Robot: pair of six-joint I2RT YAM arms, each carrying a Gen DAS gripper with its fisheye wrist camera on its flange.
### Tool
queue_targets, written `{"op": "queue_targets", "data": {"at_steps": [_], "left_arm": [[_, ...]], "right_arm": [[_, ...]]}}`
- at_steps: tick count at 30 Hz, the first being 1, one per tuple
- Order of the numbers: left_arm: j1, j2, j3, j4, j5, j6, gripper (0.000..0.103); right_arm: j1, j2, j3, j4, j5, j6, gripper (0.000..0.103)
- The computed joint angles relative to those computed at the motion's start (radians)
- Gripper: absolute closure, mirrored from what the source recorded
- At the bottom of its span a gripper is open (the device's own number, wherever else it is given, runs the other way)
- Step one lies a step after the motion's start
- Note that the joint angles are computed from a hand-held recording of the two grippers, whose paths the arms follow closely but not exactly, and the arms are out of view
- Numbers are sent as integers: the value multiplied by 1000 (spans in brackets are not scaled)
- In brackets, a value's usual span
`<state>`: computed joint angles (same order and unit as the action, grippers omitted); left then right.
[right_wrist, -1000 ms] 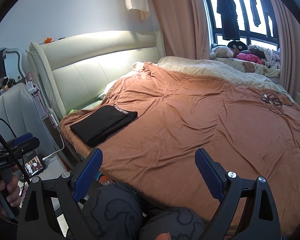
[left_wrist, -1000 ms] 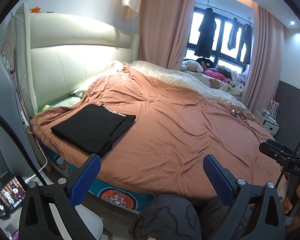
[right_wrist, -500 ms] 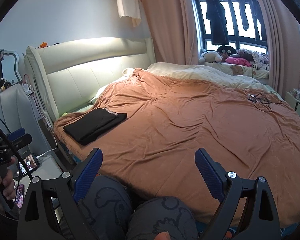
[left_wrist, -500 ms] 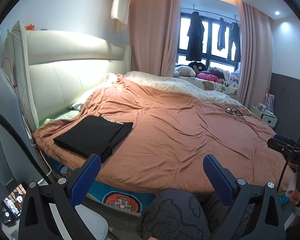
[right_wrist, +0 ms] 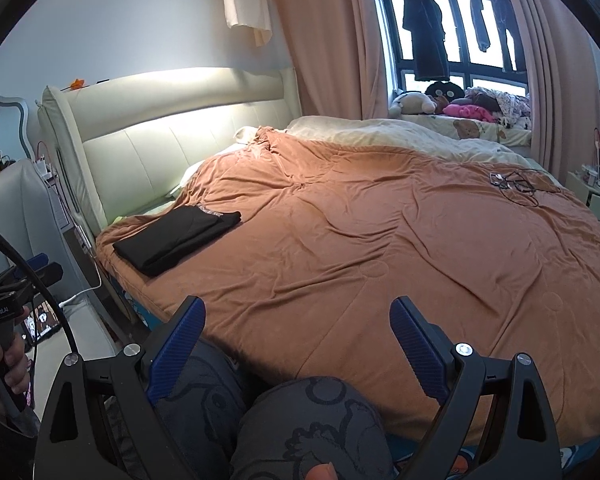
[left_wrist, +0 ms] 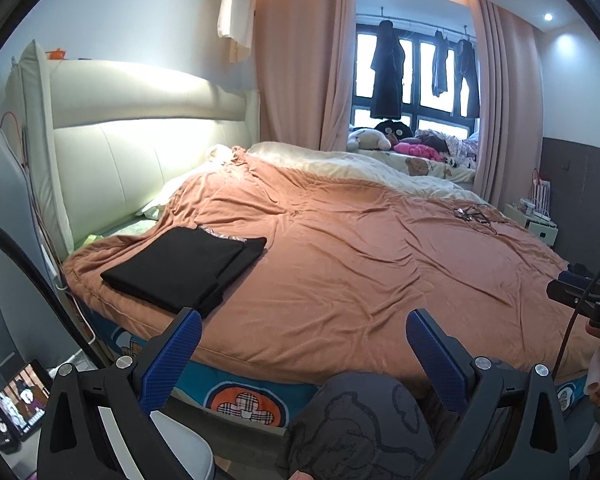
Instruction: Fold small clothes
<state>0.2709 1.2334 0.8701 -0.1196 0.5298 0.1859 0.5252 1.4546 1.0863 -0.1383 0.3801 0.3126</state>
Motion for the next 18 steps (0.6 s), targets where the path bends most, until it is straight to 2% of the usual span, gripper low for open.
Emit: {"op": "queue_targets", "data": {"at_steps": [18], "left_arm": [[0,38,20,-16,-8,13,0]], "right_arm": [[-5,12,-6,0,-16,14,10]]}}
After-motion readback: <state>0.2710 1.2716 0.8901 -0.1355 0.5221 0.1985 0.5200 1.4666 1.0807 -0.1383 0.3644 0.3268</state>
